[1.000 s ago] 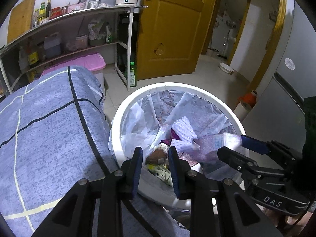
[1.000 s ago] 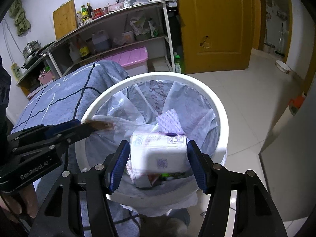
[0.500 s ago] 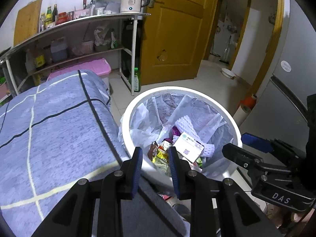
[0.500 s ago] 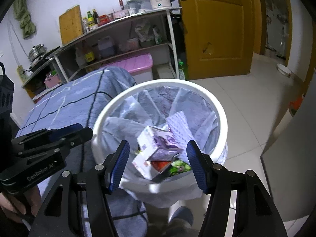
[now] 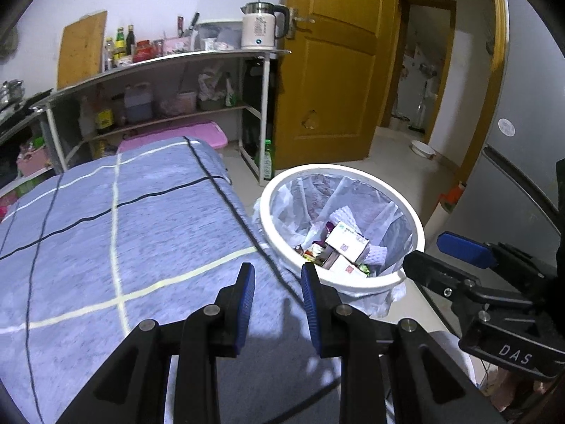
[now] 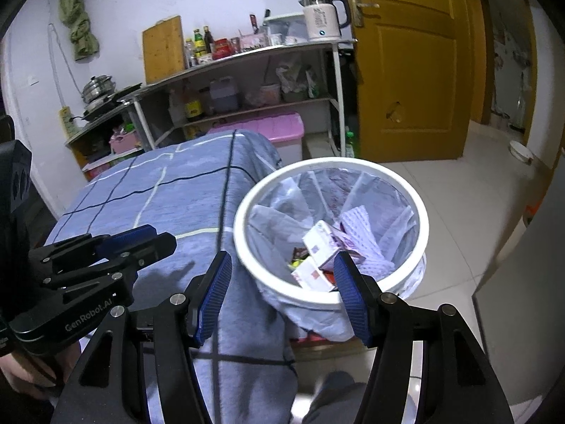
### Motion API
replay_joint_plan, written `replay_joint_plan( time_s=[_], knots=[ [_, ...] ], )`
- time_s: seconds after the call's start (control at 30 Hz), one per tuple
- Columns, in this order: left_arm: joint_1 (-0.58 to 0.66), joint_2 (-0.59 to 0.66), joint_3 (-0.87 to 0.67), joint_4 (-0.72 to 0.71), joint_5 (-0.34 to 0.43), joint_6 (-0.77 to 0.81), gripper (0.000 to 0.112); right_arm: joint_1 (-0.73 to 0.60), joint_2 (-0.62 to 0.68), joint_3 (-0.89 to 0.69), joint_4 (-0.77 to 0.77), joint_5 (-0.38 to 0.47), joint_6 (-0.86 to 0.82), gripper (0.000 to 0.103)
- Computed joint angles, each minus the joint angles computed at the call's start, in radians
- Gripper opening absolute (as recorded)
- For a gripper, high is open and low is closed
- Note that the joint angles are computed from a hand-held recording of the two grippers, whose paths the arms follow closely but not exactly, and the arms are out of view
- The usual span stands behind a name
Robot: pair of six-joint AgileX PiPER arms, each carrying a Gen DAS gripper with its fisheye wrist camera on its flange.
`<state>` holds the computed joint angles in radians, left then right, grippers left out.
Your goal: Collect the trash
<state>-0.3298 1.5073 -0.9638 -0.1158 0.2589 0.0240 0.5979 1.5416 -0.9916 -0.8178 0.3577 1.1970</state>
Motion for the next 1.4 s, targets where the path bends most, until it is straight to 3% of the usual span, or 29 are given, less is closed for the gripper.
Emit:
replay_joint_plan(
  time_s=[0.17,0.33,0.53,0.73,0.93,1.4],
  knots=[
    [0.001,-0.103,0.092,0.117,-0.015,-0.124,0.027,0.078,-0.037,0.031,-0.116,0.043,0.121,0.061],
    [-0.032,-0.203,0.184,0.413,-0.010,-0.432,0.027,0.144,-0.066,0.066,-0.169,0.070,0.188,0.061],
    [-0.047,-0.301,0.272,0.523,0.004,-0.564,0.027,0.223,-0.108,0.119,-0.236,0.111,0.278,0.061],
    [-0.050,-0.387,0.328,0.490,0.020,-0.557,0.027,0.301,-0.138,0.153,-0.310,0.177,0.368,0.061],
    [-0.082,-0.455,0.355,0.592,0.057,-0.671,0.027,0.351,-0.154,0.166,-0.338,0.221,0.410,0.061],
    [-0.073,-0.461,0.371,0.634,0.070,-0.718,0.027,0.354,-0.151,0.164,-0.331,0.231,0.410,0.061]
  ],
)
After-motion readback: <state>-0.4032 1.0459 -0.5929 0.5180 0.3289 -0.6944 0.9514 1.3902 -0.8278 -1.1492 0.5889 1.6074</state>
